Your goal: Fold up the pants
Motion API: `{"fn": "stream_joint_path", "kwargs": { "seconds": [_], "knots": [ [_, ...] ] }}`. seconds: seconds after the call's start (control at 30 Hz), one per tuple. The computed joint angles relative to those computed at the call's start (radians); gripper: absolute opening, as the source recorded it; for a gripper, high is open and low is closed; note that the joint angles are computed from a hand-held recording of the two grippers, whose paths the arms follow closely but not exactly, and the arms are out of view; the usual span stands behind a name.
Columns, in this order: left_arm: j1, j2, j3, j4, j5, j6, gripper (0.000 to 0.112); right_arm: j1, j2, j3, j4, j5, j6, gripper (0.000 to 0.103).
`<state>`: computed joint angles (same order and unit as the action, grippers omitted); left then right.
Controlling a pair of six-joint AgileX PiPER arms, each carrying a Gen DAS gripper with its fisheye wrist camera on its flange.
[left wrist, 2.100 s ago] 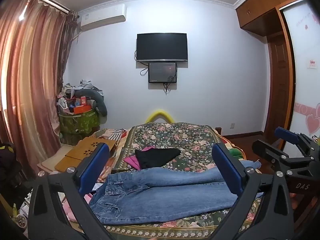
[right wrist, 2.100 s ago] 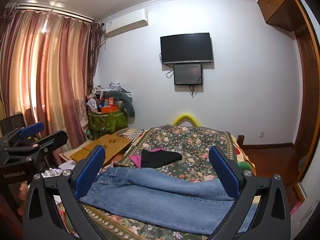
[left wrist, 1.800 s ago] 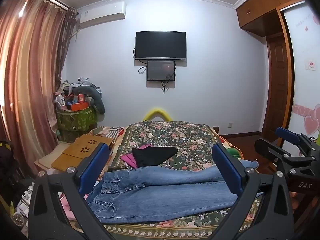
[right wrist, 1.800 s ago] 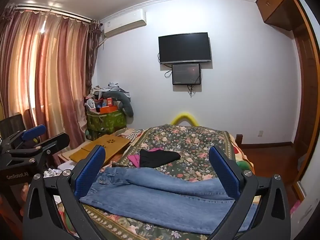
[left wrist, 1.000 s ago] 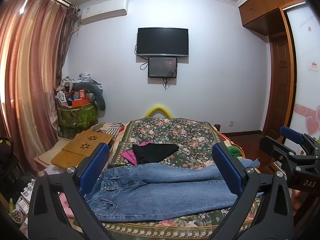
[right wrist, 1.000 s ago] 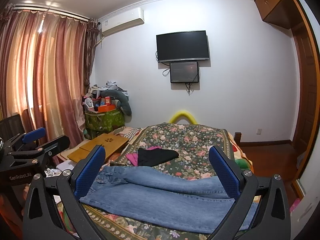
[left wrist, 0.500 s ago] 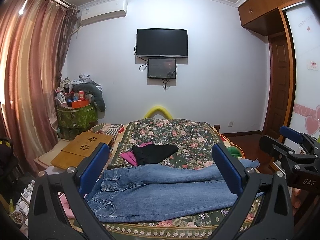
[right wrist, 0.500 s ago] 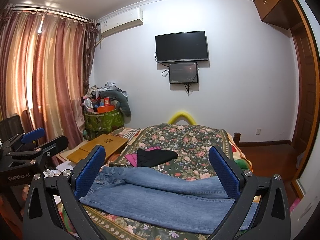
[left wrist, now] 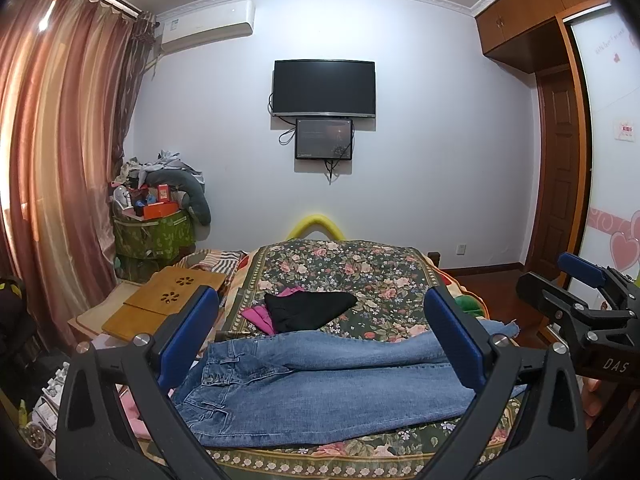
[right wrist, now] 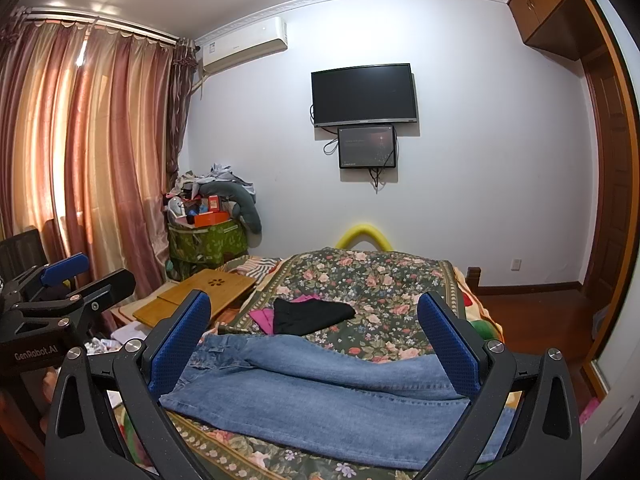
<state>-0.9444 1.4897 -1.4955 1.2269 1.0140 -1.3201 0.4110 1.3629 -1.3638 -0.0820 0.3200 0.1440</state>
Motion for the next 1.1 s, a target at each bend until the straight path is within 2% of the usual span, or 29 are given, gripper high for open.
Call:
{"fn": "stream_joint_path", "kwargs": {
  "seconds": [0.7, 0.9, 1.1],
  "knots": [
    [0.014, 0.016, -0.014, -0.018, -0.001, 0.012, 0.103, -0.009, 0.026, -0.018, 0.013, 0.011, -0.009, 0.103],
    [0.066, 0.03, -0.017, -0.056, -0.044, 0.024, 0.103, -0.02, 0.062, -0.039, 0.034, 0.024, -0.023, 0.103],
    [0.173, 0.072, -0.041, -0.128, -0.127, 0.07, 0.103, -0.046, 0.149, -0.106, 0.08, 0.053, -0.067, 0.103]
  ]
}}
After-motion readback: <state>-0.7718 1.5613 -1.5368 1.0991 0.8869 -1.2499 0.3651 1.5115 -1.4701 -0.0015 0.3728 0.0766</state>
